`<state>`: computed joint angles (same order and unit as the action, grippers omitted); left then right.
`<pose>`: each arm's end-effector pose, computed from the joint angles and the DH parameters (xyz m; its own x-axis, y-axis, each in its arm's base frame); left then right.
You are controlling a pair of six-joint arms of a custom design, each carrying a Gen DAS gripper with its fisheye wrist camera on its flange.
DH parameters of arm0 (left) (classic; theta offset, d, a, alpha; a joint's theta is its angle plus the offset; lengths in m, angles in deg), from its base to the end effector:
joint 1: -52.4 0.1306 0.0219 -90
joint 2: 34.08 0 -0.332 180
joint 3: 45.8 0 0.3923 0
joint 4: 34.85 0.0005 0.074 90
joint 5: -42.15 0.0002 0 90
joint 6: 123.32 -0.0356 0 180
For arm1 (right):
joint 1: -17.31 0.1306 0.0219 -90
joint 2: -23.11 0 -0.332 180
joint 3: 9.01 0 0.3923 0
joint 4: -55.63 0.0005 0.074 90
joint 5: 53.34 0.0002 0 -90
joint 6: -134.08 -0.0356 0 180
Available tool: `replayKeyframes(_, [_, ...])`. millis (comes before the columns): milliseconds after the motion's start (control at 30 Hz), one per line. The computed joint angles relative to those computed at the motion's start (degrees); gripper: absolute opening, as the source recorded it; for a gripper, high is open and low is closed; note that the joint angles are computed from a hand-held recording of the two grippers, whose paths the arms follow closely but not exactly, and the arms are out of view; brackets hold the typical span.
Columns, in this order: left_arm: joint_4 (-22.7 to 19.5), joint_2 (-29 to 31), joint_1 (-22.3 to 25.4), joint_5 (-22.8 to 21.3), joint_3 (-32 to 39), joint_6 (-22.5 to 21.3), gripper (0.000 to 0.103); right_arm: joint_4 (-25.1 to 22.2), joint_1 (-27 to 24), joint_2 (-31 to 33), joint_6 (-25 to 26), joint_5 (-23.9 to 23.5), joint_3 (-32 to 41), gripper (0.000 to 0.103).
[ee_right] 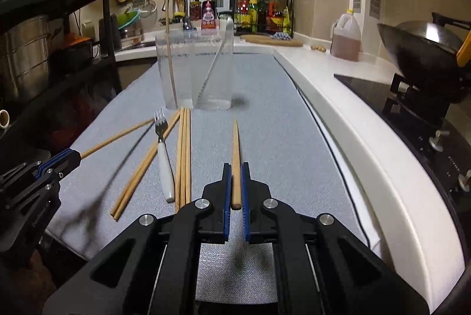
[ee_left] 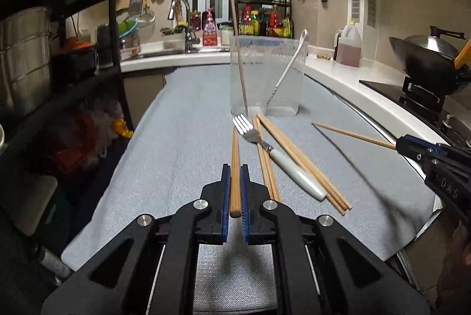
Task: Organize utensils
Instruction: 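Lift both chopsticks upright and carry them over the clear container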
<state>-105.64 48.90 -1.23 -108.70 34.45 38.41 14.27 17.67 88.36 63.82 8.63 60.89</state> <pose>0.2612 -0.3031 0.3538 -0.4112 -0.2217 -0.8842 -0.4631 0.8863 -0.0068 0.3582 0.0185 0.4007 -0.4335 -0.3009 -0.8494 -0.5617 0.8273 -0.0064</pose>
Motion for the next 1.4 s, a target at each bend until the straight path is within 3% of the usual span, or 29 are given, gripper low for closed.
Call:
replayKeyframes(300, [-0.82,-1.89,-0.6,-4.24,2.32,-1.88,0.007,-1.7,-0.75,0.7,-1.28,-2.23,5.75,0.006])
replayKeyframes(400, [-0.27,-2.74,-0.03,-5.65,3.2,-4.27,0.007,-2.44,-0.46,1.87,-1.64,-2.67,8.42,0.007])
replayKeyframes(567, [4.74,-6.08,2.55,-5.52,3.53,-11.51,0.007,-4.85,0.45,5.05,-1.88,-3.09,14.12,0.006])
replayKeyframes(667, [9.98,-8.51,5.5,-2.13,4.15,-18.48,0.007,-7.62,1.8,7.7,-0.89,-2.52,18.65,0.006])
replayKeyframes(833, [11.77,-8.82,9.29,3.52,7.11,-23.17,0.007,-13.7,3.56,12.86,-0.87,-1.46,27.32,0.006])
replayKeyframes(1100, [8.8,-7.3,13.79,10.4,13.24,-25.72,0.007,-24.19,5.2,20.41,-1.38,-0.87,41.87,0.007])
replayKeyframes(1400, [3.81,-3.69,18.97,18.76,21.5,-27.3,0.007,-31.95,7.29,27.72,-0.77,-0.73,55.63,0.006])
